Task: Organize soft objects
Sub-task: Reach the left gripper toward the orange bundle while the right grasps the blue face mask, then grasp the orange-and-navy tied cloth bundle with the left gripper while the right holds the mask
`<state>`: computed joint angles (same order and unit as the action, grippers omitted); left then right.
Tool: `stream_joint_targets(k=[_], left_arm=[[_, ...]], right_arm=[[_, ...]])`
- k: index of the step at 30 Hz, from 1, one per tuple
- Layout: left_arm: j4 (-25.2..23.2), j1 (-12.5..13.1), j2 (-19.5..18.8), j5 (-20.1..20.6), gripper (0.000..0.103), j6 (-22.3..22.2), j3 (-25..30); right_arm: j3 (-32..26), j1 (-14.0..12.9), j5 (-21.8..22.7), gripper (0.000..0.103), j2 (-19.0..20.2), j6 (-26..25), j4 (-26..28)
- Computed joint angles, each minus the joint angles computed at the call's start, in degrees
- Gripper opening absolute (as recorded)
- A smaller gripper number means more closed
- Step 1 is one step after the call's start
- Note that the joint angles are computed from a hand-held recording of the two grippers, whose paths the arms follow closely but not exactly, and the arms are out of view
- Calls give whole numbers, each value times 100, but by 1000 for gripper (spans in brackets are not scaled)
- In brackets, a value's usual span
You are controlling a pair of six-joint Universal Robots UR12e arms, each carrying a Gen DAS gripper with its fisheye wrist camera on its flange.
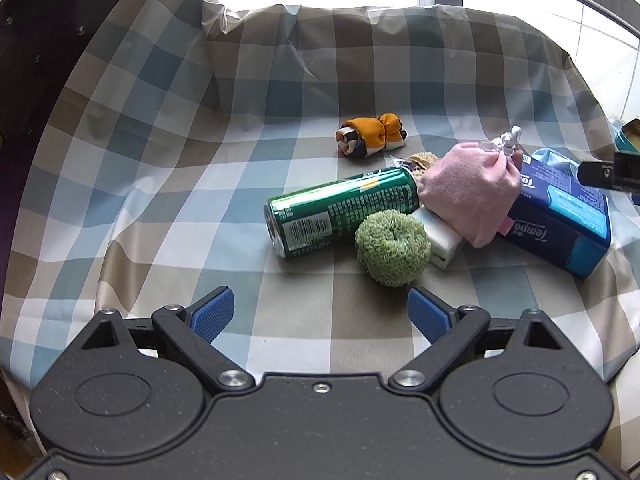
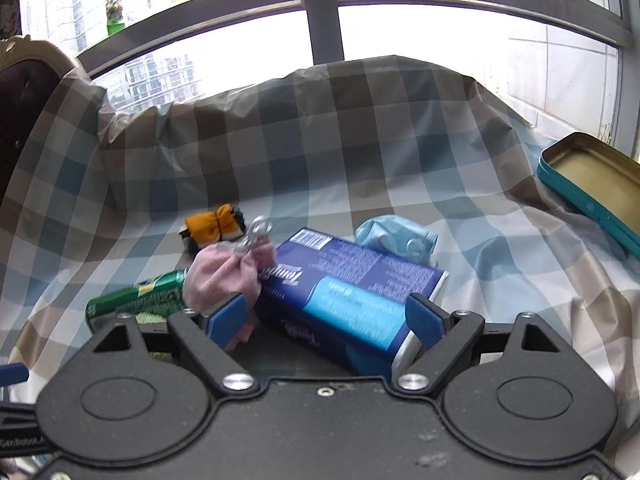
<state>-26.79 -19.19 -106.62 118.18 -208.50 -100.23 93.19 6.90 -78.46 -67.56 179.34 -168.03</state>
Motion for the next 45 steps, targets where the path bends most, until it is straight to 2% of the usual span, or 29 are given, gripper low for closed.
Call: stream_joint_targets(k=[4, 8, 14, 17, 19, 20, 23, 25, 26, 30, 38, 43, 45], left_arm=[[71, 101, -81, -96, 91, 166, 143], [46, 201, -171, -154, 91, 217, 315], [6, 309, -260, -252, 91, 224, 493], [-26, 331, -310, -221, 91, 268, 576], [-58, 358, -336, -227, 91, 280, 635], [-51, 372, -343, -234, 91, 282, 655], [-73, 414, -364, -223, 91, 244, 721], [-93, 443, -372, -244, 91, 227, 755], [-104, 454, -381, -243, 91, 239, 778], [-153, 469, -450, -103, 91, 364, 894], [-201, 600, -630, -428, 91, 241, 1226], [-263, 599, -866, -453, 92, 424, 1566], [-319, 619, -956, -564, 92, 430, 1701]], right_arm=[[-760, 17, -340, 92, 439, 483, 494], [-1542, 90, -875, 94, 913, 886, 1062], [-2490, 176, -1257, 97, 1451, 1316, 2308], [-2758, 198, -1271, 96, 1610, 1331, 2754], [-2875, 239, -1438, 92, 1690, 1231, 2906], [-2923, 250, -1475, 85, 1722, 1174, 2958], [-3152, 218, -1320, 82, 1847, 1152, 3285], [-3286, 174, -1160, 70, 1921, 1260, 3521], [-3292, 154, -1075, 64, 1925, 1291, 3544], [-3164, 122, -864, 58, 1887, 1245, 3145], [-3033, 163, -618, 58, 1948, 994, 2005], [-2886, 209, -748, 58, 2048, 700, 1151], [-2796, 171, -547, 58, 2034, 709, 1015]])
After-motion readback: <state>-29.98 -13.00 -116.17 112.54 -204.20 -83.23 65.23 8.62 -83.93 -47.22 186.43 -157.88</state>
